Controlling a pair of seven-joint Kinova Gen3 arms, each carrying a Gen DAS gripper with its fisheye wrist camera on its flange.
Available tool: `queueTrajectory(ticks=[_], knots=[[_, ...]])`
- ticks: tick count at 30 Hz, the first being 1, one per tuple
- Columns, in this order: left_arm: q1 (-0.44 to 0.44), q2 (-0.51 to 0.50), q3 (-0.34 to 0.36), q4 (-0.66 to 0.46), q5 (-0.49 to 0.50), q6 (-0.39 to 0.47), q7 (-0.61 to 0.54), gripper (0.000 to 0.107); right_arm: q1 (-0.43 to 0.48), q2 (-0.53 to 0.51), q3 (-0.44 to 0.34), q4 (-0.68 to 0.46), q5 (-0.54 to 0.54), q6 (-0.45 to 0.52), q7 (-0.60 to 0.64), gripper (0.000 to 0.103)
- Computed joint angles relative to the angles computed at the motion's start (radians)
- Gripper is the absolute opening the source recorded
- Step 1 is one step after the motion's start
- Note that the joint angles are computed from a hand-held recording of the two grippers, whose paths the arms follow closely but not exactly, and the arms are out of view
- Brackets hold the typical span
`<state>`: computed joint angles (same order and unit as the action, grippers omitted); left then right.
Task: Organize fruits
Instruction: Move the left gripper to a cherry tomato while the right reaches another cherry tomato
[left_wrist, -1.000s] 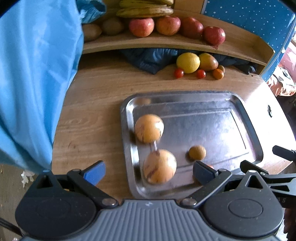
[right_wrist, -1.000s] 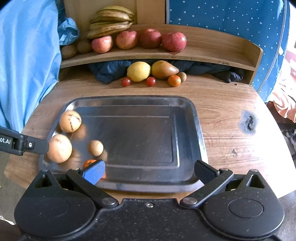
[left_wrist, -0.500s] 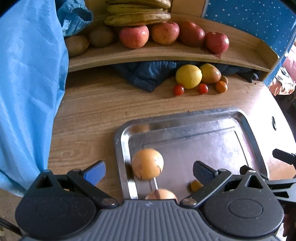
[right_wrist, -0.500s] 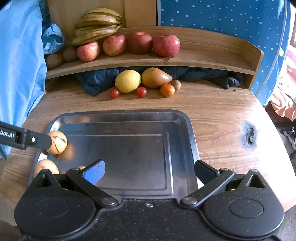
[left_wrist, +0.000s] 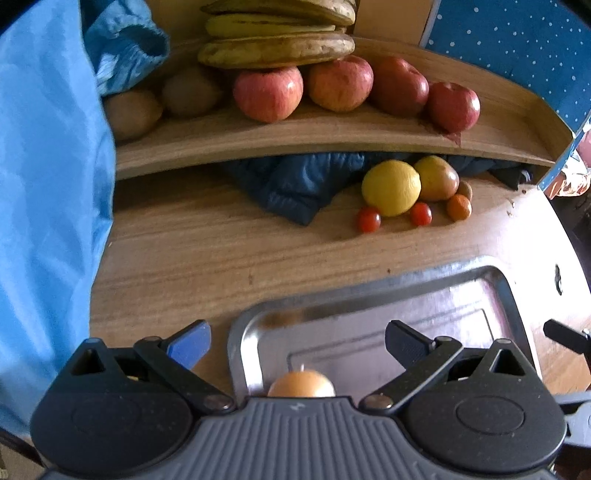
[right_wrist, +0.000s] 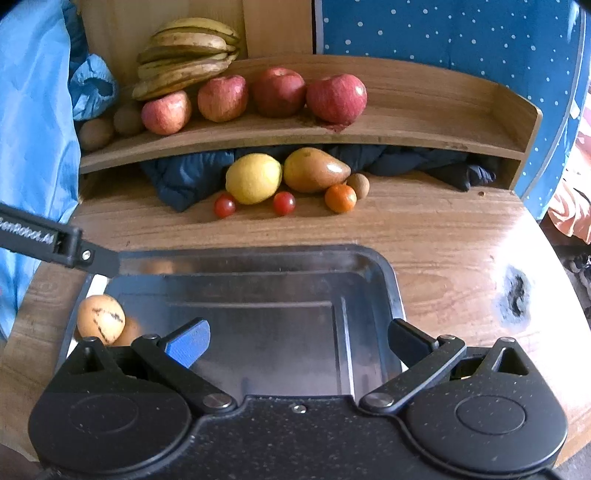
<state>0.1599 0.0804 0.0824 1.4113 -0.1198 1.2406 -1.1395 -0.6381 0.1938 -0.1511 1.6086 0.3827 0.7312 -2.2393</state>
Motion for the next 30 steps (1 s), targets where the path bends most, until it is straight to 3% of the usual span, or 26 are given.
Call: queueTrajectory(ticks=[14, 18, 30], knots=[[-0.057, 0.14, -0.017, -0.107, 0.144, -0.072, -0.168, 0.102, -0.087, 0.052, 0.039, -0.056, 0.154, 0.072, -0.18, 0.102], [-0.061, 0.157, -0.021, -0.117, 0.163, -0.094, -0.177, 0.102, -0.082, 0.059, 0.033, -0.069, 0.155, 0.091, -0.18, 0.102], [-0.085, 0.195, -0.029, -0.141, 0.196, -0.093, -0.185, 0.102, -0.026, 0.112, 0.044, -0.134, 0.095, 0.007, -0.034, 0.1]])
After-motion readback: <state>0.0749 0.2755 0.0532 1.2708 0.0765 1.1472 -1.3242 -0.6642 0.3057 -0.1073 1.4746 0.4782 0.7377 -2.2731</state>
